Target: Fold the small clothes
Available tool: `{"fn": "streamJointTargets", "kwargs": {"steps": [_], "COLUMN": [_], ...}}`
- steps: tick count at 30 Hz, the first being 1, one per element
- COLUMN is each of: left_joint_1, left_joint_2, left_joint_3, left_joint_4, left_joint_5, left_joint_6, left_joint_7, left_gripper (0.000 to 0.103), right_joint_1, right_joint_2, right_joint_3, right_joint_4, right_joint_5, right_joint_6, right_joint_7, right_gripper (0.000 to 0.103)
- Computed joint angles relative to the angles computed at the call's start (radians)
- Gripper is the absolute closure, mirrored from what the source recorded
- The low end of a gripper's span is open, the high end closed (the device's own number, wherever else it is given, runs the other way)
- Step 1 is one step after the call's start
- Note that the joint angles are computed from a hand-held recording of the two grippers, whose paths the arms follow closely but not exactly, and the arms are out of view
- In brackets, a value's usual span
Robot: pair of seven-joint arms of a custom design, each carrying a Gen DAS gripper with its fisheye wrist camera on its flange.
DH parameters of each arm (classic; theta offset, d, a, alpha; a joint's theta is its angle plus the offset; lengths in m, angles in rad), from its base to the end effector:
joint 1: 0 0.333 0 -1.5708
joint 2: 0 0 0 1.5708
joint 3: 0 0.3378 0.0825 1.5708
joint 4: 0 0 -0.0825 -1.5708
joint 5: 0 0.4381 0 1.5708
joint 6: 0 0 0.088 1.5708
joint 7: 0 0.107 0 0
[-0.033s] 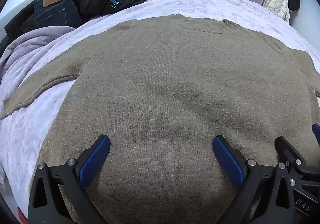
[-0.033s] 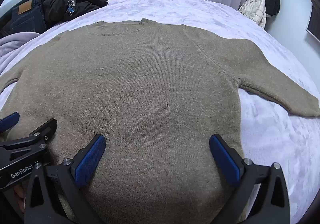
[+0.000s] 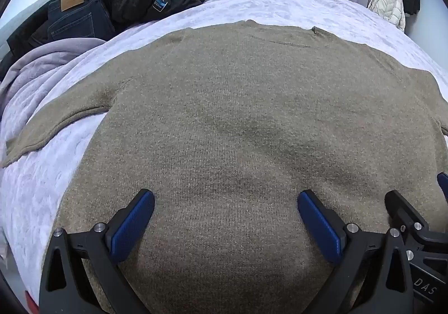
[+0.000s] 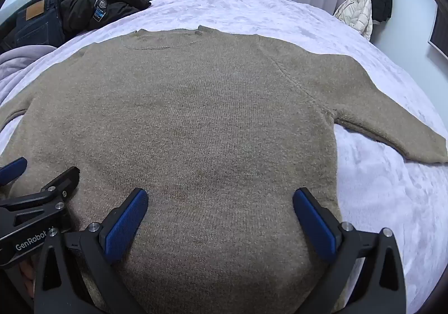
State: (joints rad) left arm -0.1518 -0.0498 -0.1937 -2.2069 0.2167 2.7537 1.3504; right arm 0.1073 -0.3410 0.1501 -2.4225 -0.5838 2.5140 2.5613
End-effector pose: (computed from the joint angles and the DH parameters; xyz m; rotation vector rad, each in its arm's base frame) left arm 0.5693 -0.2154 0.4603 -1.5750 2.1437 -0.6139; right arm 0.4932 0.1374 0.4731 -1.5873 2.2095 -0.7658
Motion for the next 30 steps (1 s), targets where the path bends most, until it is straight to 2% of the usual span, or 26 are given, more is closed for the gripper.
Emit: {"fn": "streamJointTargets", "kwargs": {"steps": [3, 7, 10, 13, 16, 22, 30], "left_joint_1": [-0.002, -0.002, -0.001, -0.002, -0.002, -0.002, 0.002], "left_joint_2": [-0.009, 0.004, 0.007, 0.035, 0.036, 0.022, 0.017], "left_joint_3": [0.008, 0.016, 0.009, 0.009, 0.009, 0.009, 0.009], "left_joint_4": [-0.008, 0.036, 0.047, 0.088, 0.067, 0.033, 0.034], "left_joint_5": [-0.057, -0.137, -0.115, -0.13, -0.129, -0.12, -0.118], "left_joint_6": [0.008, -0.047, -0.062, -0.12, -0.076, -0.032, -0.035], "left_joint_7": [0.05, 0.115, 0.106, 0.133, 0.15, 0.143, 0.143], "left_gripper": [0.0, 0.0, 0.0, 0.0, 0.0, 0.0, 0.0], "right_joint_1": [-0.004, 0.006, 0.012, 0.013, 0.005, -0.012, -0.013], "right_joint_2": [0.0, 0.001, 0.006, -0.009, -0.018, -0.011, -0.018], "right_joint_3": [0.007, 0.0, -0.001, -0.023, -0.023, 0.003, 0.002], "right_joint_4": [0.002, 0.006, 0.016, 0.0, -0.021, -0.015, -0.019], "right_joint_5": [-0.02, -0.004, 0.009, 0.028, 0.045, 0.02, 0.019], "right_joint_6": [-0.009, -0.013, -0.026, 0.001, 0.038, 0.034, 0.031], "right_joint_7": [0.01, -0.004, -0.014, -0.042, -0.046, -0.024, -0.028], "right_gripper": [0.0, 0.0, 0.0, 0.0, 0.0, 0.0, 0.0]}}
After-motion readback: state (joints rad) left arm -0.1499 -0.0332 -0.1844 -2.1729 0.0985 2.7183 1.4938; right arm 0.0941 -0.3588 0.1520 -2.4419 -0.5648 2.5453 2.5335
